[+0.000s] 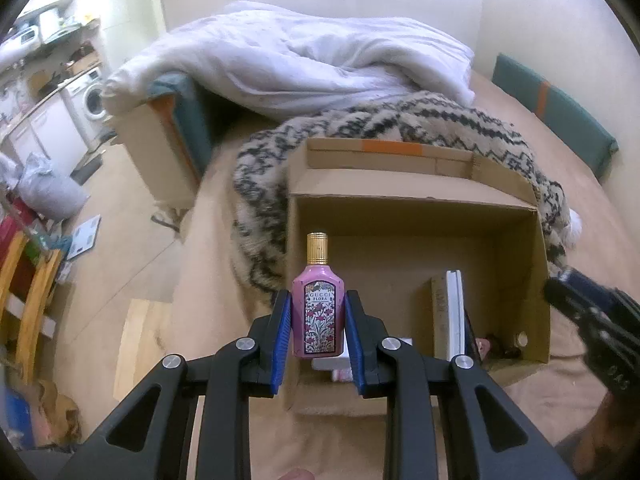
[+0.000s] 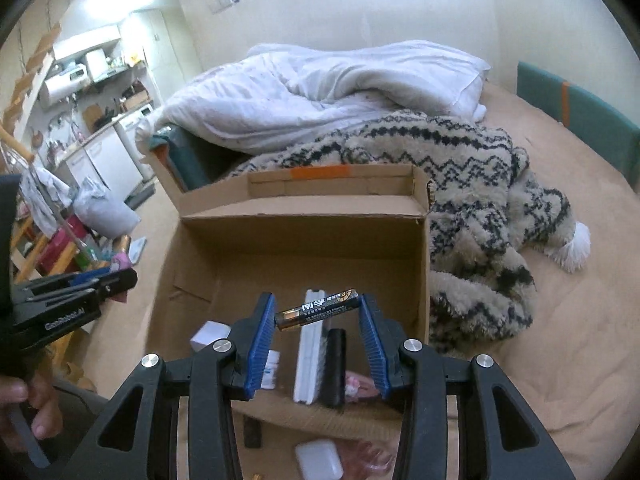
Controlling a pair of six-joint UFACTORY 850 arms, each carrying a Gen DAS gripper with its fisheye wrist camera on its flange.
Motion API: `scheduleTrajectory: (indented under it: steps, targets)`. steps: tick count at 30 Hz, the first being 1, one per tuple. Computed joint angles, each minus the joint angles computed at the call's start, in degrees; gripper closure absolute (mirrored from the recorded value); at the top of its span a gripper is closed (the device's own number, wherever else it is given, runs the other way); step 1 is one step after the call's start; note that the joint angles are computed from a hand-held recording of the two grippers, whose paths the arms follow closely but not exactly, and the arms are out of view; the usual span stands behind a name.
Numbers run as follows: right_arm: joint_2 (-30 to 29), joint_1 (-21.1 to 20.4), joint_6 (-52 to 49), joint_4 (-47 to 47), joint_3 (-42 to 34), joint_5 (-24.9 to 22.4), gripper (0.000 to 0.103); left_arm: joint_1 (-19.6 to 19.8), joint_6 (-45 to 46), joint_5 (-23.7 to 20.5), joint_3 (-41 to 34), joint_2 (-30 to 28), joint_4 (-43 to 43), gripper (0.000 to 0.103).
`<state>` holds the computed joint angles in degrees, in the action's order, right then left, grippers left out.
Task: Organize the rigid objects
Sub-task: 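Lower the perfume and battery into the box and open both tools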
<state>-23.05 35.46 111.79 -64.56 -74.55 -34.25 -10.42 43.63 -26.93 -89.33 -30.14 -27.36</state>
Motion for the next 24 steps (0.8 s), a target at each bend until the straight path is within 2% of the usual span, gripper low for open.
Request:
scheduleTrajectory:
  steps: [7,10,12,15,19,24]
  targets:
    - [-3.53,-2.59,-9.66,11.21,-2.31,5.08,0.058,-1.83,0.07,0.02,-0.99,-4.19,2.70,0.080]
    - [-4.63,-2.83,-14.84,16.86,-3.02,6.20,0.058,-2.09,-4.31,-1.60,-1.75,-6.02,6.71,0.080]
    - [-5.23,-2.89,-17.88,20.06,-3.50,6.38,0.058,-2.20,-5.64,-1.57,-1.96,-6.57,8.07,0.080]
    - [-5.95,-3.17,-21.38,23.94,-4.13,6.32,0.058,-2.46,-8.84,1.56,-1.03,-6.42,11.73,0.080]
    - [-6.52,-3.74,-24.51,28.24,-4.54,5.91,0.058,-1.97,-9.37,-0.47,-2.35,-7.42,11.04,0.080]
    - [-6.81,-4.06,-26.29,31.42,-4.43,5.69,0.058,-2.08,-9.64,0.04,-1.87,-7.14,11.75,0.080]
